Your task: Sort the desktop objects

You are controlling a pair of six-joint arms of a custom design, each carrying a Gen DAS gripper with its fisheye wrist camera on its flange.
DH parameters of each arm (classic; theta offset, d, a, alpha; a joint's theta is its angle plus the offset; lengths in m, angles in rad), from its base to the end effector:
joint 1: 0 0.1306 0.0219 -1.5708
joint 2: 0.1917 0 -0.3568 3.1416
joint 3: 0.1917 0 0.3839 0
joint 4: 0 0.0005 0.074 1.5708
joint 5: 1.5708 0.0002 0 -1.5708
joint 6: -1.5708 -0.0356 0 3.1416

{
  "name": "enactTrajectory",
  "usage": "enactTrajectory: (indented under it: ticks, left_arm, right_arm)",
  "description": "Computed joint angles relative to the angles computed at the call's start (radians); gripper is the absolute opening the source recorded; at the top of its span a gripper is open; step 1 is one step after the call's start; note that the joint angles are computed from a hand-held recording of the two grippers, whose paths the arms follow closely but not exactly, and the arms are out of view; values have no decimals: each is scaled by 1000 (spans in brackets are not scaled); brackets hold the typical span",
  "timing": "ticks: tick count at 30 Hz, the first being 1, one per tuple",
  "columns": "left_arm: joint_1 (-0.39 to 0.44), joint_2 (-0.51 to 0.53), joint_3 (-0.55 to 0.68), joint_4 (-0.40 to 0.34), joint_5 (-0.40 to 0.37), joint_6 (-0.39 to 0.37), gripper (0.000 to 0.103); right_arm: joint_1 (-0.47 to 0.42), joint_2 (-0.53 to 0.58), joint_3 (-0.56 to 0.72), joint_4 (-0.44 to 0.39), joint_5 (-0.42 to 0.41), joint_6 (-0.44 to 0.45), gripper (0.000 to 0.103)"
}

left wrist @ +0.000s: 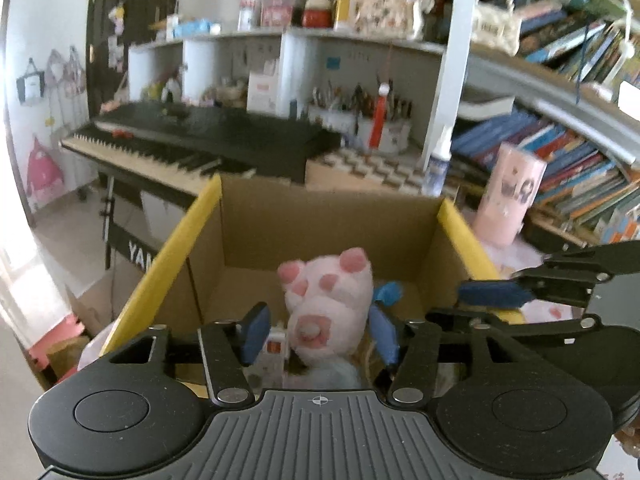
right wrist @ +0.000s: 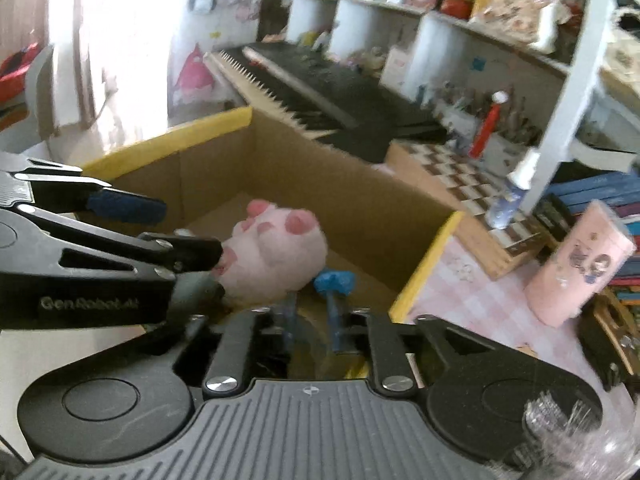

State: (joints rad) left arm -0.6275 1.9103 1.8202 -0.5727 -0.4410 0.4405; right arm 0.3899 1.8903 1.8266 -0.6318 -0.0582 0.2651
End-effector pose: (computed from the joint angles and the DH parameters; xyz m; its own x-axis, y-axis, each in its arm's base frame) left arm 0.5498 -0.3806 0.3382 -0.5608 -0.0696 -0.8250 0.0215 0.9949 -0.0985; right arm 0.6131 0.2537 0.3470 -0.4617 -0.4725 -0.7507 -0.5613 0.8109 -0.1652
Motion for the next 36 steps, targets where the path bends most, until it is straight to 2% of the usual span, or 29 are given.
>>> enactTrajectory:
  ticks: [1,3,5,9,13,16,20,27,32,36]
  left_arm:
    - [-3,-15,-25,35,-7,-8,63]
    - [-8,-43,-69,95,-20,-21,73]
    - [-13,-70,-109,143,-32,-28,79]
    - [-20,-126,-194,228,-53,-44,85]
    - [-33,-193,-297,305,-85,-63,90]
    - [-47,-239,-362,324,-111,-81,95]
    - [-65,-300,-448,355,-143,-99,100]
    - [-94,-365,-540,348,-120,-99,101]
    - [-120,-398,-583,351,-88,-147,101]
    - [-135,-417,-607,368,-64,-185,103]
  right_arm:
    - [3,-22,-32,34,18,-12,34]
    - [8,-68,-101,106,56,-41,34]
    - [15,-113,-162,161,94,-82,36]
    - [37,-208,-288,269,193,-169,43]
    - [68,-296,-407,342,311,-268,49]
    - [103,-359,-498,378,421,-344,53]
    - [153,-428,-586,354,571,-475,56]
    - [242,-533,-706,251,778,-681,68]
    - [308,-583,-755,122,881,-848,73]
    - [357,-607,-775,3,953,-1013,85]
